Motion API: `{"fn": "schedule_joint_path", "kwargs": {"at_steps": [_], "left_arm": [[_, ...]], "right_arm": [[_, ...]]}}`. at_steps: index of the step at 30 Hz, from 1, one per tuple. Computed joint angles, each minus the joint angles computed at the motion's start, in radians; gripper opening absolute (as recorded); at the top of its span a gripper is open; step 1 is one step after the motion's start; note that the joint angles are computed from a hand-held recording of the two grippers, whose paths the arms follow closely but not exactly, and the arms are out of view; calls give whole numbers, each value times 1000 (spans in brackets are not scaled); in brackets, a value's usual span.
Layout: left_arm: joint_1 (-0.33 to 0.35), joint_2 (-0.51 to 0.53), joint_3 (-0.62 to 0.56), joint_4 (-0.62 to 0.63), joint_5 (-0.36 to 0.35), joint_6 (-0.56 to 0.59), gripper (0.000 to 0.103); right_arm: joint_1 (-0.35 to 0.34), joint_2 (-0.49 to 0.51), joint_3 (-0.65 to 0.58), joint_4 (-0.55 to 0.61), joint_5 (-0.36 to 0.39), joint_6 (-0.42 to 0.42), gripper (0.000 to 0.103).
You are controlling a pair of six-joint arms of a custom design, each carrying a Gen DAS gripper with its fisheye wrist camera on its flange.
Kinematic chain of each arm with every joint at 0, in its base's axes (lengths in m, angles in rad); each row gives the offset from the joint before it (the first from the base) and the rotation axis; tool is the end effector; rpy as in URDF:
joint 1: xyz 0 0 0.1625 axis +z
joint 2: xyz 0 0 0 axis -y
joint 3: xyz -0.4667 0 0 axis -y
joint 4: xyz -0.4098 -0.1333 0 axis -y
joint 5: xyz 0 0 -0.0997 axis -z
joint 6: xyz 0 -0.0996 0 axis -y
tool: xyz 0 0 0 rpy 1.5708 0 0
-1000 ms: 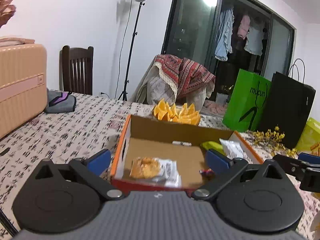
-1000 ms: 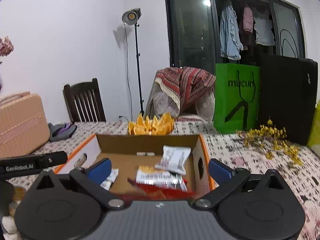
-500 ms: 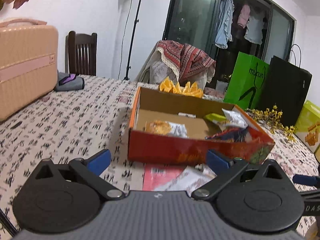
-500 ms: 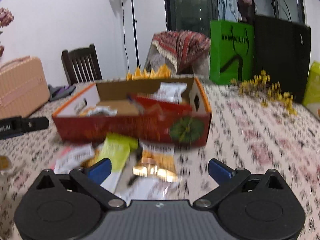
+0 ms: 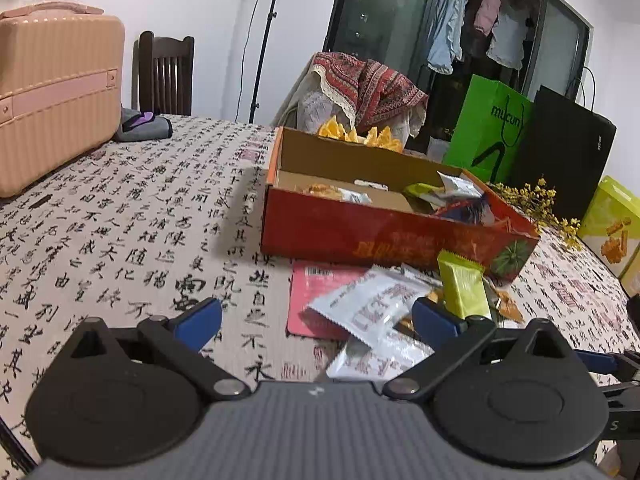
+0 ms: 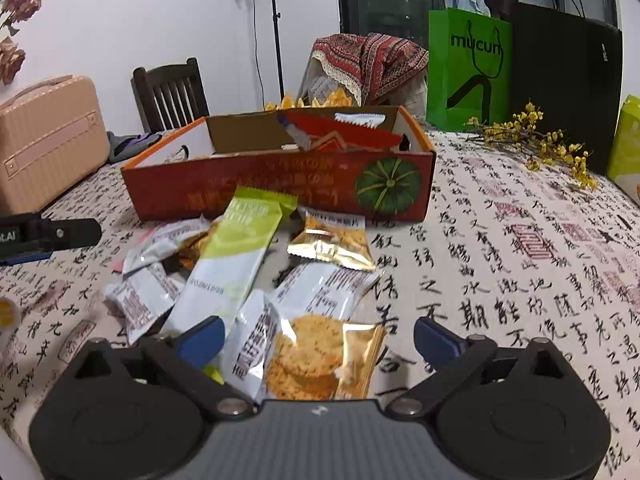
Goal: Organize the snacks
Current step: 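Move both grippers back out of the box to the snack pile, then grasp an orange cracker packet with the right gripper while the left gripper grasps a white packet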
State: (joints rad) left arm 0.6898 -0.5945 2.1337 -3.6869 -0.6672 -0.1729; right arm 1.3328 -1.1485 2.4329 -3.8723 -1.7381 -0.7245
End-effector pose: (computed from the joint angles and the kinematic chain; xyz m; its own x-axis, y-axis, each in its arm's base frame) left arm -0.2640 -0.4920 0.0170 -0.8247 0.1098 -0.5548 0.5123 0.5606 -0.6506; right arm 0.0090 -0.4580 0.2283 -0.7747 -0.0615 0.6293 -0.5201 0.6280 -0.5789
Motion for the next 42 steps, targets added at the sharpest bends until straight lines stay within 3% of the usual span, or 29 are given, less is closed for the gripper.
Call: {"fn": "schedule_joint_path", "kwargs": {"at_steps": [5, 13, 22, 32, 42], "left_arm": [[-5, -1, 13, 26, -11, -17, 103], [-9, 9, 5, 72, -50, -6, 103], [3, 37, -47, 172, -95, 31, 103], [8, 81, -120, 312, -15, 32, 103], [15, 71, -124, 330, -37, 54, 103]], "right_arm": [[-28, -19, 14, 47, 49, 39, 80], [-42, -49, 53, 23, 95, 4, 59], [-92, -98, 72, -9, 174, 22, 58], [-132, -115, 67, 16, 226, 32, 59], [-141, -126, 66, 44, 247, 34, 59]]}}
